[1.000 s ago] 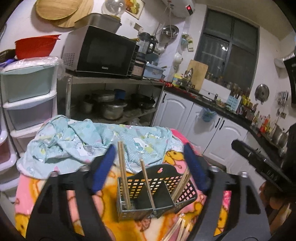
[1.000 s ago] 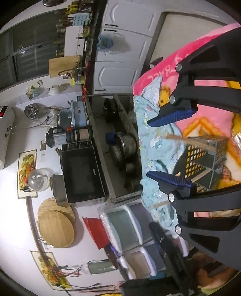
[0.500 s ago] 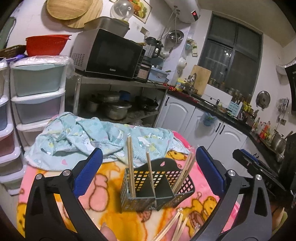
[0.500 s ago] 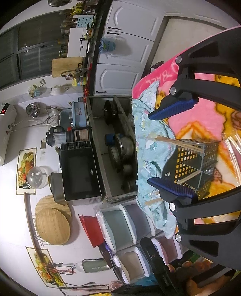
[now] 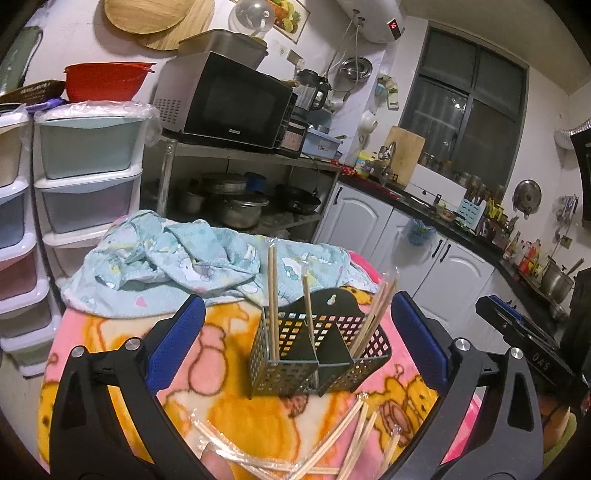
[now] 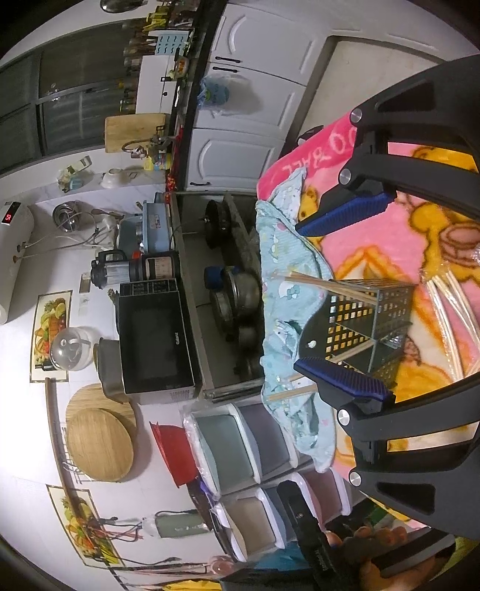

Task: Organize utensils
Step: 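Withdraw both open tools from the caddy toward the wrapped chopsticks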

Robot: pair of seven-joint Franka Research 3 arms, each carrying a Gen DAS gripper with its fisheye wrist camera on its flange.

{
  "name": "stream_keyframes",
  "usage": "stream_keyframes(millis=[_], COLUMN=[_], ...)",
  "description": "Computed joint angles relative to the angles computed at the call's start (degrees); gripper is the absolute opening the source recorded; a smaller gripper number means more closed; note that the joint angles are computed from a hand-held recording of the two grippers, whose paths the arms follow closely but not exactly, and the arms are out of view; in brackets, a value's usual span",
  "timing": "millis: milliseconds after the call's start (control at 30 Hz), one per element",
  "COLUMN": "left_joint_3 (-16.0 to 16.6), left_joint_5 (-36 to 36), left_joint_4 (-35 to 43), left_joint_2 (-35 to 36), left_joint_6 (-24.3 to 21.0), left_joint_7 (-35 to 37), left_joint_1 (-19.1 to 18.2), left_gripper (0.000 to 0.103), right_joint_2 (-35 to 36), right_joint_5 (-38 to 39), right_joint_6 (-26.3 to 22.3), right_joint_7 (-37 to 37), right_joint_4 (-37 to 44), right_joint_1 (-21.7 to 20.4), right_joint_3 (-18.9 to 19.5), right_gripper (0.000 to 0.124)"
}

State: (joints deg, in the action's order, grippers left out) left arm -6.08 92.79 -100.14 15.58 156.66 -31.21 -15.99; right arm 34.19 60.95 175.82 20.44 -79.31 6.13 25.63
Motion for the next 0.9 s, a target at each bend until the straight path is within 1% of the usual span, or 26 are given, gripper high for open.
stream_keyframes(millis=[267,567,900], left_joint_3=[-0.6,-1.1,-1.6], left_joint_5=[1.3,-0.4,-1.2], left_joint_4=[-2.4,-4.9,-8.0], left_joint_2=[-1.1,-1.8,-3.3], left_joint_6=[0.5,0.9,0.8], left_joint_7=[-1.8,-1.2,-1.9], left_joint_1=[0.2,0.2,0.7], left_gripper=[0.092,0.092,0.092], right_joint_2=[-2.0,-4.2,-5.9], right_joint_5=[3.9,5.4,4.5], right_joint_6=[0.7,-0.4,-1.5], right_joint_7=[-4.4,-5.3,-5.0], right_joint_4=[-3.9,-6.8,-10.1], right_joint_1=[-1.9,-0.1,1.8], right_joint_3=[1.8,-1.0,-3.6], right_gripper=[0.066,0.066,0.067])
